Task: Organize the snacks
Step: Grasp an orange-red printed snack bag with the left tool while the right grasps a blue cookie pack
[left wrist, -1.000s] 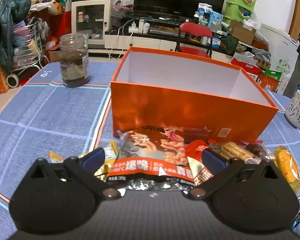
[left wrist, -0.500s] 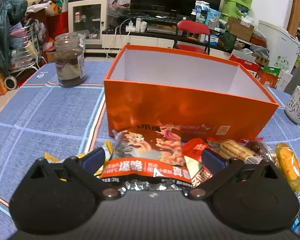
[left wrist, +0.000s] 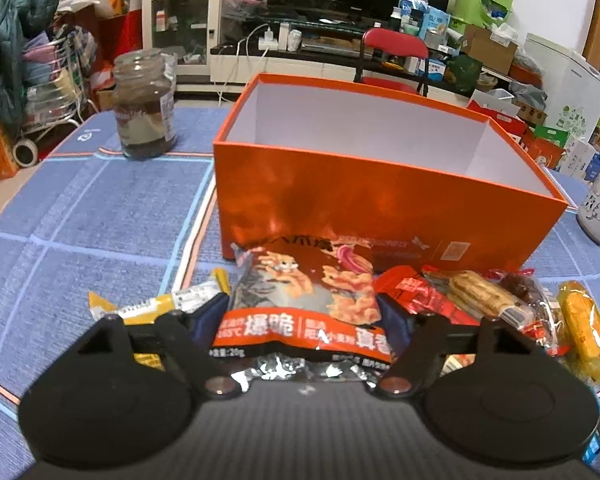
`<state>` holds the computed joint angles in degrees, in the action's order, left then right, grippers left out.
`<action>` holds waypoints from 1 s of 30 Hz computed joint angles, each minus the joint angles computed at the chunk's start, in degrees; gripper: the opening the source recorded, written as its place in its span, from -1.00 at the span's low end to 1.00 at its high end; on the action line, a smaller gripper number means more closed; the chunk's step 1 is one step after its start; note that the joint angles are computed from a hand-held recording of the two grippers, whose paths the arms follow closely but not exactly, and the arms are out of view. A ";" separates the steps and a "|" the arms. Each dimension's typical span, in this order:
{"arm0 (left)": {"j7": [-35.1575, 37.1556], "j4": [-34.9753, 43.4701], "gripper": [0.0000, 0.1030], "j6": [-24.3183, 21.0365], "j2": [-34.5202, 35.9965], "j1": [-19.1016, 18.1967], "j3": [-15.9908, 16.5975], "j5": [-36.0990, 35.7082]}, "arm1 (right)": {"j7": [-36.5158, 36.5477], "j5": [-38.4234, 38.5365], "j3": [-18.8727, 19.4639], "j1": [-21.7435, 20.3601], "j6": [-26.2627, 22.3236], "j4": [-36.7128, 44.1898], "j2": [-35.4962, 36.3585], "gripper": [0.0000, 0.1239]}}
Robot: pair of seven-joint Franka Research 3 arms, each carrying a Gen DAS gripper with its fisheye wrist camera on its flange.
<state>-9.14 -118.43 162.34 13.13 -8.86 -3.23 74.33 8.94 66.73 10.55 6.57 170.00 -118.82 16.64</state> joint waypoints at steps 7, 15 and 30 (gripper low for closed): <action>-1.28 -0.43 0.26 0.28 -0.41 0.05 0.07 0.02 | 1.40 -1.22 -0.53 0.13 -0.66 -0.01 -0.27 -0.45; -2.39 -1.16 0.20 -0.06 -1.55 0.05 -0.30 1.88 | 1.84 -1.78 -0.47 0.01 -0.76 -0.08 -0.30 -0.45; -1.43 -2.68 0.19 -4.30 -3.89 0.26 -2.58 2.54 | 0.98 -0.11 -0.32 -0.37 -0.68 -0.07 -0.84 -0.46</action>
